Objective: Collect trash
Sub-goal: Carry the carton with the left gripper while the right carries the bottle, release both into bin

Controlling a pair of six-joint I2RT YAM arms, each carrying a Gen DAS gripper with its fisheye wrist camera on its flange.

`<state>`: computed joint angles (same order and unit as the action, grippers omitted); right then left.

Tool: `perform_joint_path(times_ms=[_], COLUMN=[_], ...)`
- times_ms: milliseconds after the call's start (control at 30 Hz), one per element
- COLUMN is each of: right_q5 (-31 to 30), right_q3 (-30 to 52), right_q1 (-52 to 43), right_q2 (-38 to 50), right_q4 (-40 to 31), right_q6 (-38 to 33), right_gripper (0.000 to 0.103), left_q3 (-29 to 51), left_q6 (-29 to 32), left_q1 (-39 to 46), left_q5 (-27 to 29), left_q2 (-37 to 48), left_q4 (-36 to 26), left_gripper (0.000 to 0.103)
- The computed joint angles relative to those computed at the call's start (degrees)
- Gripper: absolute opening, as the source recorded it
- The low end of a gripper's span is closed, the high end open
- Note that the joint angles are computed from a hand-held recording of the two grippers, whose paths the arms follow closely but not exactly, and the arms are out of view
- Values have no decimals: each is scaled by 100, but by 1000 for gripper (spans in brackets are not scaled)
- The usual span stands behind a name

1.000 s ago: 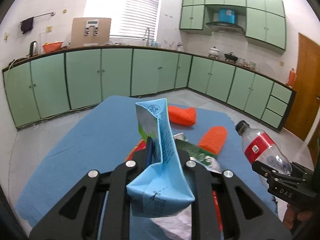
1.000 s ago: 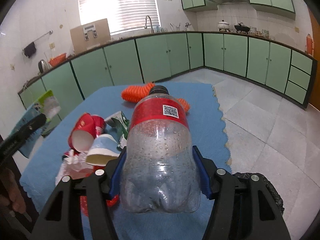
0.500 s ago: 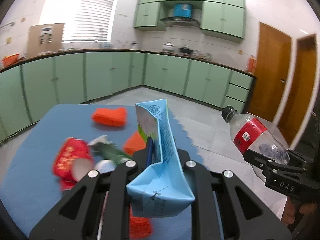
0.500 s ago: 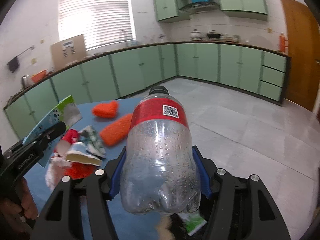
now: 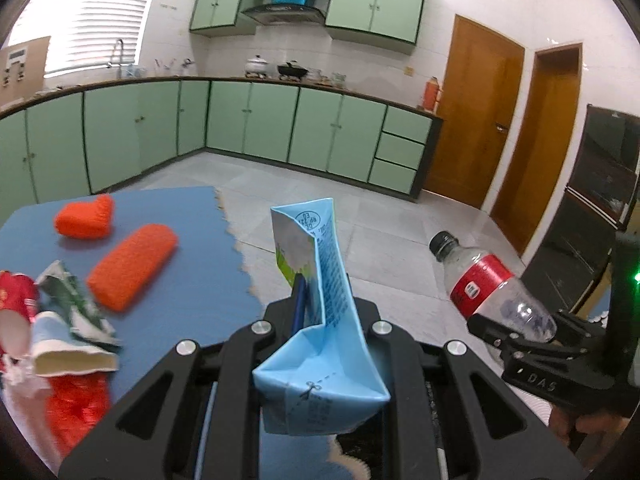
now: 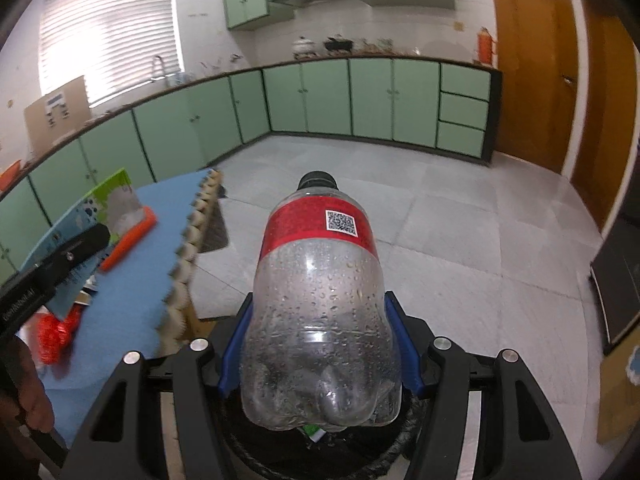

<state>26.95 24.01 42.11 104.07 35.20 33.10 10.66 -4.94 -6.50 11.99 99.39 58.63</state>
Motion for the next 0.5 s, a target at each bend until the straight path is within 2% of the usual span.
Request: perform_joint_path(times_ms=[267, 333, 367, 400, 433, 500], right_q5=[-392, -465, -474, -472, -426, -317], right_q3=[-101, -43, -20, -21, -28, -76], right_q1=[-535, -628, -705, -775, -794, -817], right_q2=[737, 835, 895, 944, 950, 957], right_q4=[697, 671, 703, 771, 792, 883], right_q6=[-155, -241, -288, -339, -354, -370], right_gripper=[61, 62, 63, 69, 71, 71], left_q3=[512, 718, 760, 791, 795, 762], left_q6=[-71, -62, -97, -121, -140, -140], left_q1=[-543, -596, -611, -609, -628, -661], left_q5=[-303, -225, -211, -160, -155, -156], left_q2=[898, 938, 989, 1019, 1050, 1061], left_q4=[226, -54, -57, -56, -22, 67], left_gripper=[15, 17, 20, 30, 34, 36])
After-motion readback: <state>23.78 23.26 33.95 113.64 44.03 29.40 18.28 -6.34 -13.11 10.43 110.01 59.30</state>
